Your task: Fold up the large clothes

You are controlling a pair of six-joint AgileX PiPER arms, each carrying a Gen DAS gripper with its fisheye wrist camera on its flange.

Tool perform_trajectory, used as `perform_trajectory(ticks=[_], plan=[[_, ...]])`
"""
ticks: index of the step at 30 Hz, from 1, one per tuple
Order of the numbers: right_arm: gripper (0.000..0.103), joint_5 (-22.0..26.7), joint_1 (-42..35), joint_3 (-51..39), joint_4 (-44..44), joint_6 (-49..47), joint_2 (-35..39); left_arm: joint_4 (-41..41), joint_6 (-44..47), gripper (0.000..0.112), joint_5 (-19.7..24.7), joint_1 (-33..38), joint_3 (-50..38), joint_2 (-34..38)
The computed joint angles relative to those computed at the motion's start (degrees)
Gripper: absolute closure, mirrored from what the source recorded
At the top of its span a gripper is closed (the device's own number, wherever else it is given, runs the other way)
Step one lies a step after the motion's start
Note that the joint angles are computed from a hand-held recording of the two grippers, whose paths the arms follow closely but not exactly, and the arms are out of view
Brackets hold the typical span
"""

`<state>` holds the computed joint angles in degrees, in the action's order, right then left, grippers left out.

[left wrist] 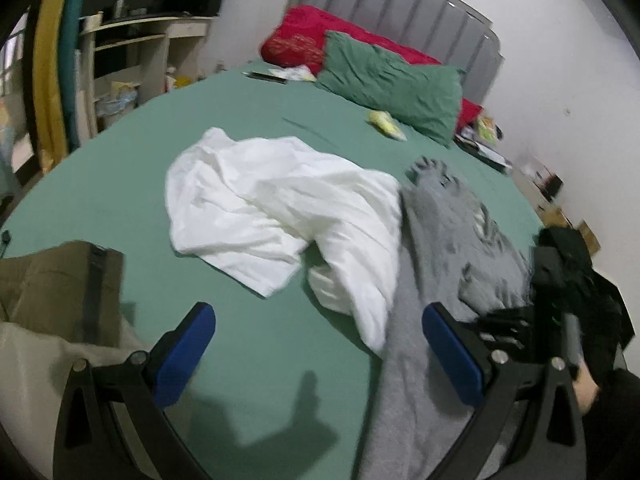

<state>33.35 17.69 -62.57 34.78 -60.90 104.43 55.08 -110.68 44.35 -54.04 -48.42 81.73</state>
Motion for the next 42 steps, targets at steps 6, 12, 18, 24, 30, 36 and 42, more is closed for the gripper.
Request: perform_trajectory(ticks=[6,12,18,24,30,36,42], plan=[[0.016,-7.6,-8.5,-8.7,3.9,3.7,2.1,-0.4,-0.2,0.009,3.5,0.4,0.5,-0.4],[0.016,3.0,-15.4,-41.3,-0.3,28.6,25.7,-0.4,0.3,0.009,2.7,1.9,0.8,-0.1],[0.098,18.6,-16.2,-67.5,7.8,33.0,42.5,-2.3,3.9,0.009,-1.9,3.6,-0.4,3.8],[0.098,6.3,-14.4,-39.6,11.3,15.7,17.4,-2.5,4.7,0.009,-1.6,0.3,-3.6,7.1],[0.098,-8.2,-15.8,-12.3,-15.5,25.6,-12.8,-2.3,5.2,0.009,1.0,-3.7,-7.5,8.6],[0.028,12.1,-27.8,-2.5,-9.1,8.7,-16.4,-2.2,7.5,0.009,4.1,-6.8,-10.9,11.3],[0.028,17.8,-52.3,2.3,15.4,-19.1,-13.5,-2.8,8.0,0.009,3.6,-7.3,-11.9,12.8]])
